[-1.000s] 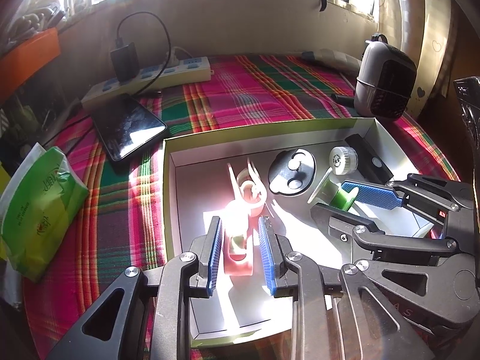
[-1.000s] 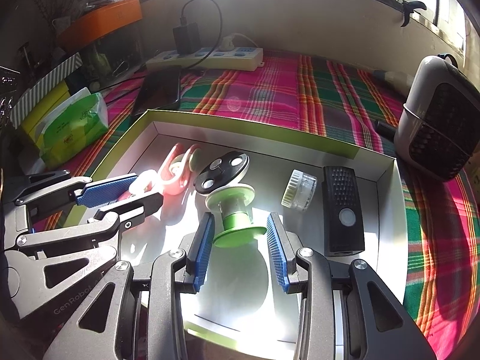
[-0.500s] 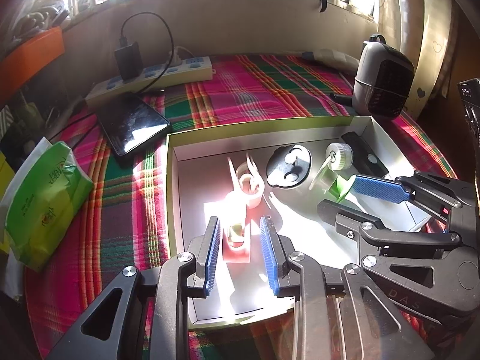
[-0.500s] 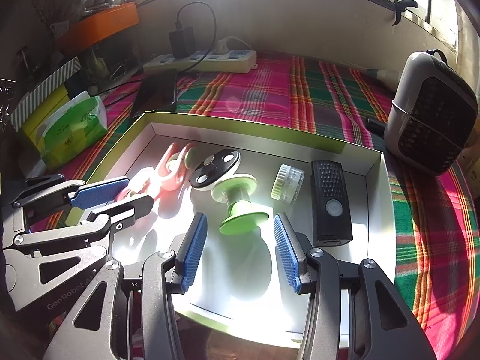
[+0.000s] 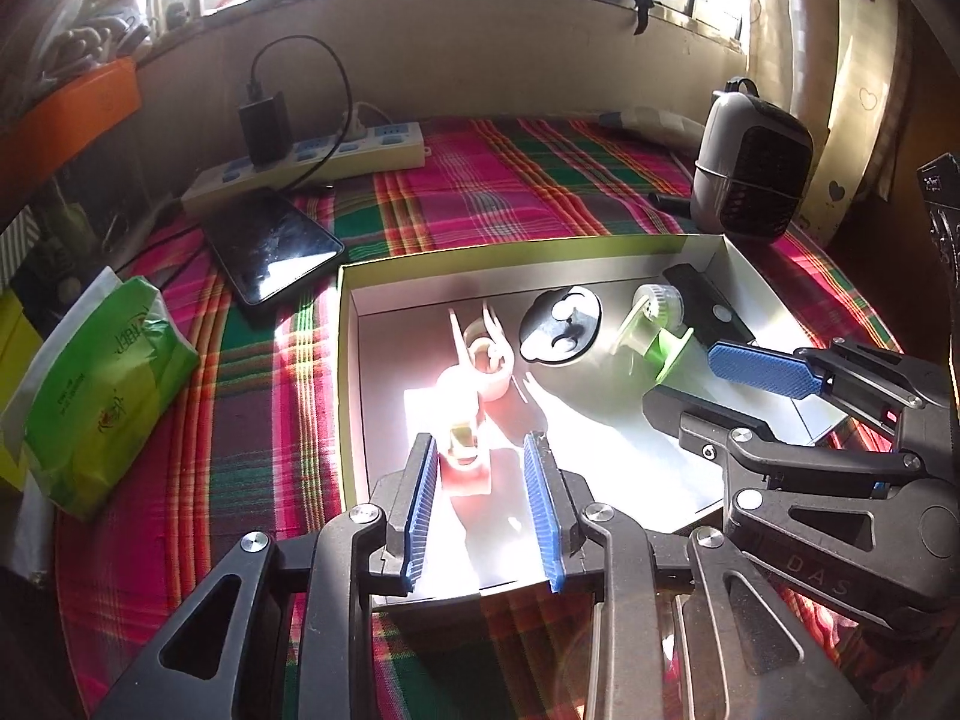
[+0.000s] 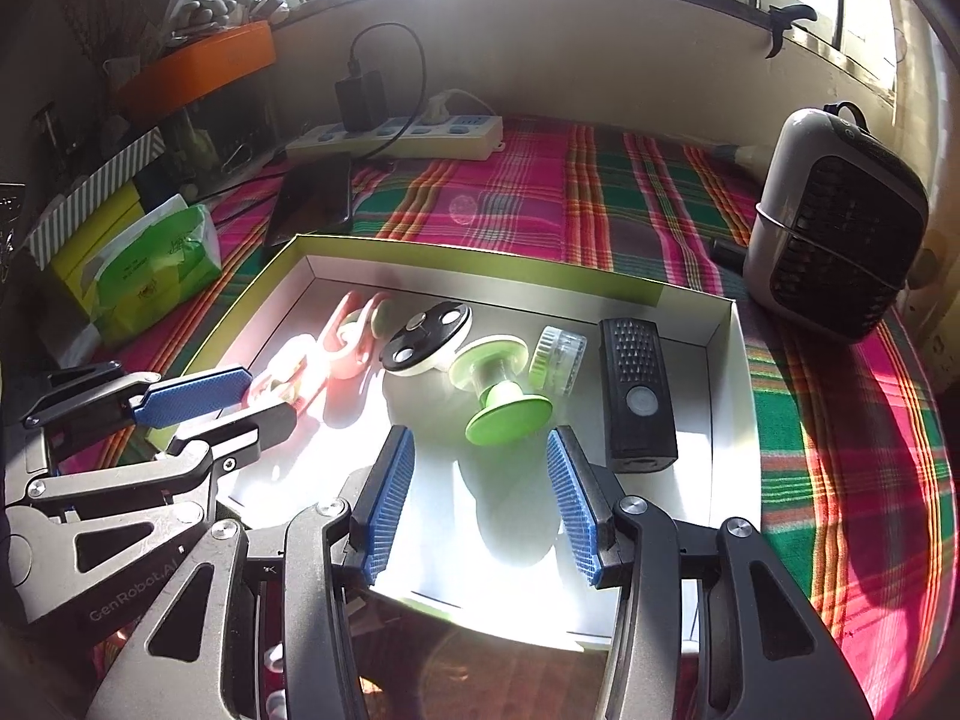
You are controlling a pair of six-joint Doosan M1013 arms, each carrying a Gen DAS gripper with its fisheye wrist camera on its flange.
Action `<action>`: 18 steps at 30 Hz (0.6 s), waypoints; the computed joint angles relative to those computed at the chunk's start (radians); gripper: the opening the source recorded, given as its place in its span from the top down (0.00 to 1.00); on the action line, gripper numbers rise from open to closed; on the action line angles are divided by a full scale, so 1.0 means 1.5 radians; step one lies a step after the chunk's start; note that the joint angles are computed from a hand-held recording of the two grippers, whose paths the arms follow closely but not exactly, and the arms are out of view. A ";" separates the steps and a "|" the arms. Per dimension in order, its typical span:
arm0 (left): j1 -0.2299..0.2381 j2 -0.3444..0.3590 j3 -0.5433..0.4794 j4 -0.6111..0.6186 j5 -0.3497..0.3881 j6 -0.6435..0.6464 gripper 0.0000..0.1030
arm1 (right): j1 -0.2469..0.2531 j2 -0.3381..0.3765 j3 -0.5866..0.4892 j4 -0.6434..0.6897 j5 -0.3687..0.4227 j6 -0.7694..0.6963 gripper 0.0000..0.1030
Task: Organize objects
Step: 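Withdraw both grippers from the box toward the remaining items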
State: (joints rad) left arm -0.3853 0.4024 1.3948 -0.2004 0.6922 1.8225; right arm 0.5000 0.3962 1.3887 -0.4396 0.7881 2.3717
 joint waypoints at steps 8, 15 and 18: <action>-0.004 -0.016 0.021 0.007 -0.017 -0.011 0.73 | 0.007 -0.012 0.014 -0.028 -0.005 0.031 0.54; -0.003 -0.030 0.038 -0.002 -0.027 -0.008 0.73 | 0.014 -0.024 0.030 -0.053 -0.008 0.060 0.54; -0.003 -0.035 0.045 0.000 -0.030 -0.012 0.73 | 0.016 -0.029 0.037 -0.062 -0.009 0.072 0.54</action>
State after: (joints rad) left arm -0.3897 0.3493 1.4620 -0.1997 0.6466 1.8051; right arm 0.5246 0.3520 1.4439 -0.5332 0.7740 2.4801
